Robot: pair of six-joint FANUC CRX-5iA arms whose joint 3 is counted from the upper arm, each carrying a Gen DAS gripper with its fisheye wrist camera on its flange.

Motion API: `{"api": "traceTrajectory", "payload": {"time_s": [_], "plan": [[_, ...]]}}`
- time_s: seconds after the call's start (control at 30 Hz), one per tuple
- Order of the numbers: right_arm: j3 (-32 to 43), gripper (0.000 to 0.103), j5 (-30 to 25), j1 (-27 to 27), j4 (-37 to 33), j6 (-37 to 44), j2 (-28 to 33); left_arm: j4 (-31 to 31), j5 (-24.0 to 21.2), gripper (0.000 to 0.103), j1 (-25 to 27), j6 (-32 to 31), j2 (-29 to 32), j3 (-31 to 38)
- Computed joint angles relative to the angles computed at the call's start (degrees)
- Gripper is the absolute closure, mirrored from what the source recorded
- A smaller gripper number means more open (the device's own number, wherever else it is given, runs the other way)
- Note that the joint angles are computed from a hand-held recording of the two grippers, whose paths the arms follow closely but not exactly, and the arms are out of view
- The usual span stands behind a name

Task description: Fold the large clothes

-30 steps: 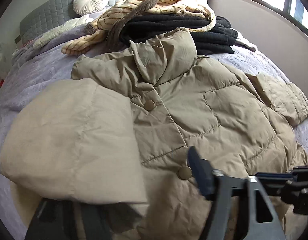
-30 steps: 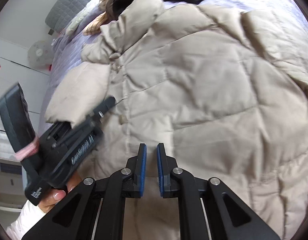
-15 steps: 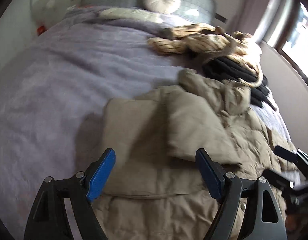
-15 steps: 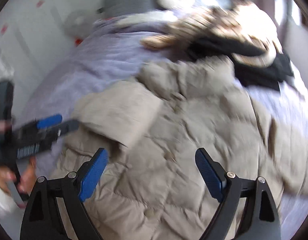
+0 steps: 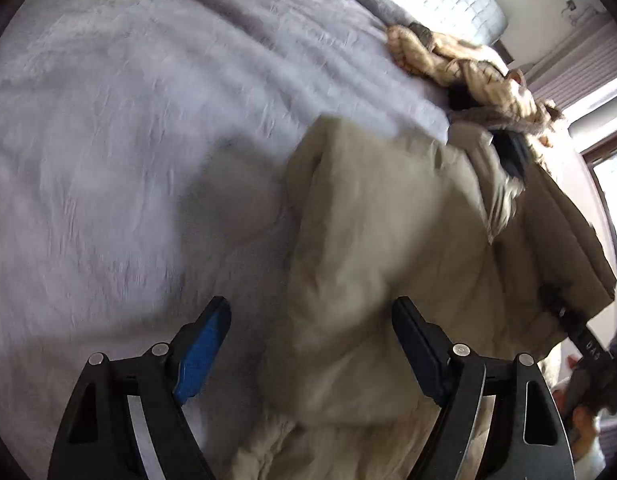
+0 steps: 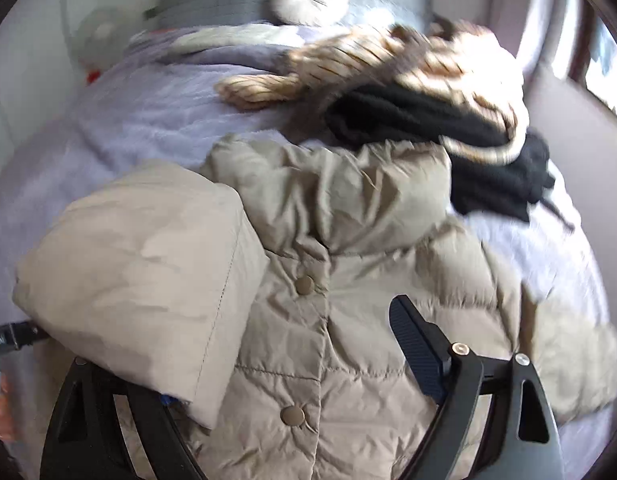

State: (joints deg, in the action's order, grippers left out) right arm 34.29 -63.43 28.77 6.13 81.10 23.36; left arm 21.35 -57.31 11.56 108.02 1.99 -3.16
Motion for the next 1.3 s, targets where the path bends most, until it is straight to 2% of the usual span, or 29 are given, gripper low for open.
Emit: {"api": "traceTrajectory", "payload": {"time_s": [0.07,0.1,0.13,0.17,0.2,0.23,0.27,0.3,0.4,0.5,0.57,0.63,0.67,0.73,0.77,0.8,0.87,0.93,0.97,1.0,1.1,1.23,1.3], "plan": [[5.98,0.014,-5.34,-3.87,-8.08,1.12,2.50,5.08,1.59,0.019,1.79,-3.44,1.69,-0.21],[8.53,0.021,-7.57,-5.45,-11.64,1.32,3.68,8.67,2.08,0.019,2.41,-5.46,3.46,-0.03],[11.08,0.026,-9.97,-6.83,-14.80,0.95,5.00,10.01,2.20,0.020,2.62,-5.90,5.02,0.74],[12.90,0.036,-11.87,-7.91,-17.25,0.17,6.02,9.25,2.03,0.023,2.35,-5.06,6.79,2.75],[14.81,0.052,-14.03,-9.51,-20.56,-1.26,7.05,9.00,2.55,0.054,2.07,-5.26,7.43,3.55],[17.49,0.066,-15.92,-10.76,-23.10,-3.33,8.70,9.88,2.63,0.076,1.79,-6.38,8.27,4.55],[17.89,0.093,-16.47,-11.75,-24.83,-4.53,9.16,8.08,2.97,0.078,1.11,-5.59,8.48,6.31],[18.29,0.094,-16.43,-12.48,-26.02,-5.56,9.48,6.69,4.00,0.085,0.44,-6.38,7.97,7.00],[13.56,0.095,-13.34,-12.83,-25.52,-5.18,7.19,-0.79,2.72,0.085,-2.00,-8.26,8.03,11.87],[9.81,0.095,-12.94,-13.01,-26.17,-5.04,6.27,-8.21,-1.85,0.085,-3.34,-6.06,11.31,16.99],[6.77,0.095,-10.44,-12.74,-26.17,-3.89,5.33,-9.30,-2.36,0.083,-3.17,-3.48,12.43,17.04],[7.64,0.095,-10.31,-12.15,-25.34,-3.26,6.04,-11.67,-2.89,0.074,-3.52,0.43,13.04,17.98],[8.05,0.093,-11.01,-11.99,-24.89,-3.03,6.00,-13.39,-3.88,0.071,-3.78,2.35,13.14,19.06],[9.03,0.077,-11.39,-10.83,-20.60,-3.20,6.15,-20.51,-8.35,0.047,-5.27,7.07,13.65,23.86],[7.47,0.062,-9.95,-9.94,-16.82,-3.61,5.02,-23.18,-9.48,0.045,-5.81,8.47,13.18,24.94],[4.90,0.055,-7.45,-9.02,-12.41,-4.66,3.35,-24.97,-9.52,0.045,-5.94,9.15,12.10,24.98],[1.79,0.055,-4.51,-9.01,-8.59,-6.10,0.89,-25.12,-8.88,0.045,-5.19,8.66,9.88,24.06],[1.40,0.060,-4.13,-10.13,-10.44,-5.84,-0.65,-22.57,-7.18,0.045,-4.16,6.31,7.47,21.87],[1.50,0.079,-4.42,-10.84,-12.64,-4.12,-1.33,-20.41,-6.55,0.045,-4.01,4.17,6.64,20.99],[1.97,0.090,-5.27,-11.16,-14.56,-2.19,-1.67,-18.71,-6.16,0.045,-4.00,2.06,6.15,20.20],[0.32,0.093,-7.69,-11.23,-19.28,5.15,-3.50,-17.27,-6.63,0.045,-6.23,-2.69,6.35,19.21],[-4.33,0.093,-5.92,-9.32,-13.90,7.23,-2.77,-22.76,-10.19,0.045,-10.29,1.76,10.60,21.51],[-2.60,0.100,-5.84,-10.13,-14.10,6.21,-0.08,-23.66,-9.19,0.045,-10.75,4.29,11.62,21.11]]}}
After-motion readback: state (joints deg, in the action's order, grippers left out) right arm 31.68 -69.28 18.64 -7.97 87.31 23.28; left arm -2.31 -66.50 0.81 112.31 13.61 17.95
